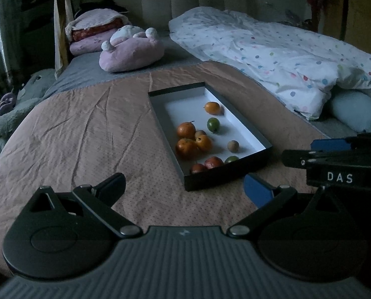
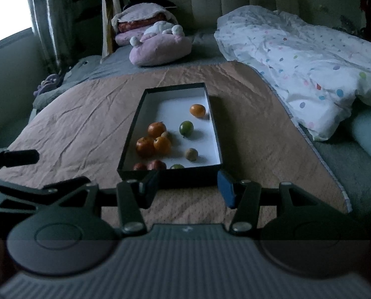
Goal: Organize fruits
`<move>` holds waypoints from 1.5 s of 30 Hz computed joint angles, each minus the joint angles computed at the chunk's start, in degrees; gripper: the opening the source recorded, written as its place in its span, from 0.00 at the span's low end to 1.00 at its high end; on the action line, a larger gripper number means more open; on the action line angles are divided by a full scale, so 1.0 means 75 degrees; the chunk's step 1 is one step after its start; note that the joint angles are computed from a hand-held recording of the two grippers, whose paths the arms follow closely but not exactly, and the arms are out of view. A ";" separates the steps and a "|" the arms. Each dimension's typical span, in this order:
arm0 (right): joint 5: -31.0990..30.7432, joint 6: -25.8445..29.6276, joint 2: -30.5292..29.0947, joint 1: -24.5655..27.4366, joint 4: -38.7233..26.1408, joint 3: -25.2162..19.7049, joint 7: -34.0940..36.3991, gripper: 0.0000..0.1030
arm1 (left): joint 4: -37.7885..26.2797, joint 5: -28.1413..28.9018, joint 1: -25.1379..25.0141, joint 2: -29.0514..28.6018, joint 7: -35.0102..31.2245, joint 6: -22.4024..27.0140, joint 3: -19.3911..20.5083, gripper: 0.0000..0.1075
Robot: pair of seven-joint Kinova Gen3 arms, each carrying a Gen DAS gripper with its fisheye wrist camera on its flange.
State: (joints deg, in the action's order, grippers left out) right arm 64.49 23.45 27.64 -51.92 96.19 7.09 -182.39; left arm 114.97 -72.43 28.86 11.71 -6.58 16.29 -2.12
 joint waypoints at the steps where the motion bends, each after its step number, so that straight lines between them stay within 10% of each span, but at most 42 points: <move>1: -0.0005 0.0004 0.0001 0.0001 0.0001 -0.0008 0.0003 0.53 | -0.0010 0.0080 -0.0036 0.0013 -0.0089 -0.0009 0.0032 0.95; 45: -0.1088 -0.0233 0.0179 -0.0261 -0.0124 0.0430 0.0987 0.53 | -0.0038 0.1492 0.0622 0.0105 -0.1435 -0.0456 -0.0916 0.95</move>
State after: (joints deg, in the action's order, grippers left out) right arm 56.33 21.71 28.98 -53.88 95.26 10.31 -174.99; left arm 114.68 -61.24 33.53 12.50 -17.34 12.88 -8.99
